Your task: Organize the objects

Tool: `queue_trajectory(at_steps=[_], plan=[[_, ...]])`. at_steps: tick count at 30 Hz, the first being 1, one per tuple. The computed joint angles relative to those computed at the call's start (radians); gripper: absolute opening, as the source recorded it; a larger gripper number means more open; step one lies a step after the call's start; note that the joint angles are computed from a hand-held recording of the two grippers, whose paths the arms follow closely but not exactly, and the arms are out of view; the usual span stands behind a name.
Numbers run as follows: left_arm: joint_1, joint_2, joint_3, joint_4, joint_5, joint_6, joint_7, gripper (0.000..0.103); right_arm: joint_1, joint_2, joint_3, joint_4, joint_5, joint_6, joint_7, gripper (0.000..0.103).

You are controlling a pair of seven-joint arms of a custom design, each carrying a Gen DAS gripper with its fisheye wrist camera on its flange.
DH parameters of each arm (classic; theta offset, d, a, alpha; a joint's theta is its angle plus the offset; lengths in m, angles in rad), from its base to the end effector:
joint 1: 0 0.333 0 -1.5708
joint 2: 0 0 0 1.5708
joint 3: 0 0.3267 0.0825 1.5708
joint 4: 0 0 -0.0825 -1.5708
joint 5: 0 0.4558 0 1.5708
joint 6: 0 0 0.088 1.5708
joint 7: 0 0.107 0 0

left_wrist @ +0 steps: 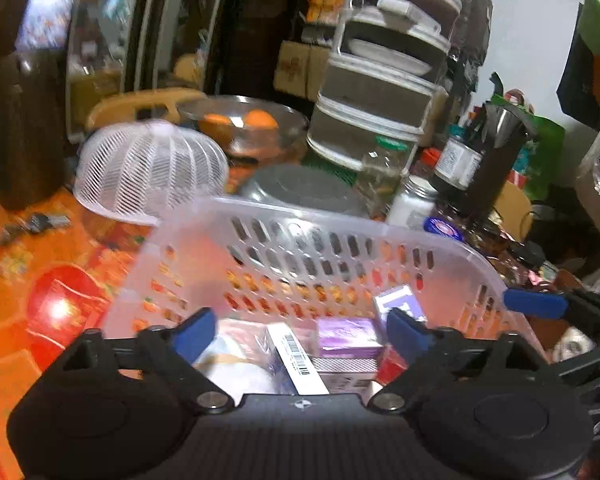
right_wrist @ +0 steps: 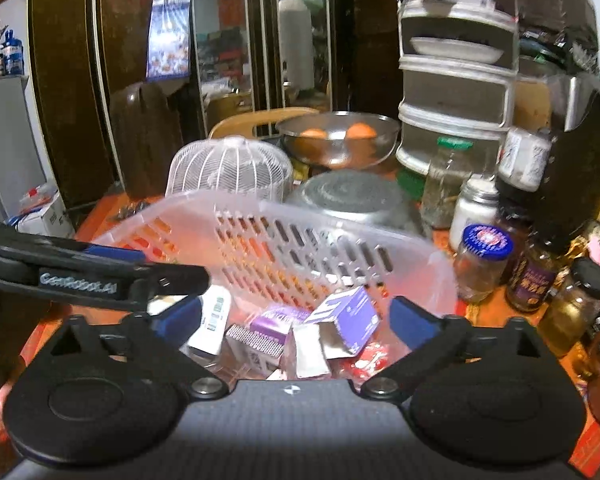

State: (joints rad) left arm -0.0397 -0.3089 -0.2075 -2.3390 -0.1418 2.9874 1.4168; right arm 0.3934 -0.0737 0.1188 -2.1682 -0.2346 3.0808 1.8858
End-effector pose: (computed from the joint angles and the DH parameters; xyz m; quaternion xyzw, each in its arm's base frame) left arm 0.5469 -0.1361 0.5476 -0.6325 0.6243 -0.3886 0.2432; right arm 0.5400 0.3270 0.5203 -0.7407 0.4761 -0.2315 0.4136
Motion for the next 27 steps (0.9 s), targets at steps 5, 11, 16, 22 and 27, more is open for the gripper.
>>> queue_trajectory(at_steps=[5, 11, 16, 22, 27], plan=[[0.024, -0.096, -0.026, -0.088, 0.025, 0.092, -0.027, 0.099, -0.032, -0.054, 0.022, -0.061, -0.005, 0.057, 0.002, 0.103], [0.038, -0.263, -0.053, -0.201, 0.011, 0.087, -0.028, 0.099, -0.219, -0.178, 0.190, -0.121, -0.251, -0.055, 0.342, 0.103], [-0.049, -0.465, -0.019, -0.349, -0.033, 0.079, 0.019, 0.099, -0.277, -0.340, 0.267, -0.213, -0.478, -0.159, 0.556, 0.103], [-0.056, -0.706, -0.091, -0.479, -0.056, -0.026, -0.048, 0.099, -0.379, -0.647, 0.389, -0.408, -0.655, -0.041, 0.830, 0.103], [-0.063, -0.894, -0.138, -0.550, -0.041, -0.106, -0.136, 0.099, -0.252, -0.786, 0.327, -0.505, -0.544, -0.069, 0.810, 0.103]])
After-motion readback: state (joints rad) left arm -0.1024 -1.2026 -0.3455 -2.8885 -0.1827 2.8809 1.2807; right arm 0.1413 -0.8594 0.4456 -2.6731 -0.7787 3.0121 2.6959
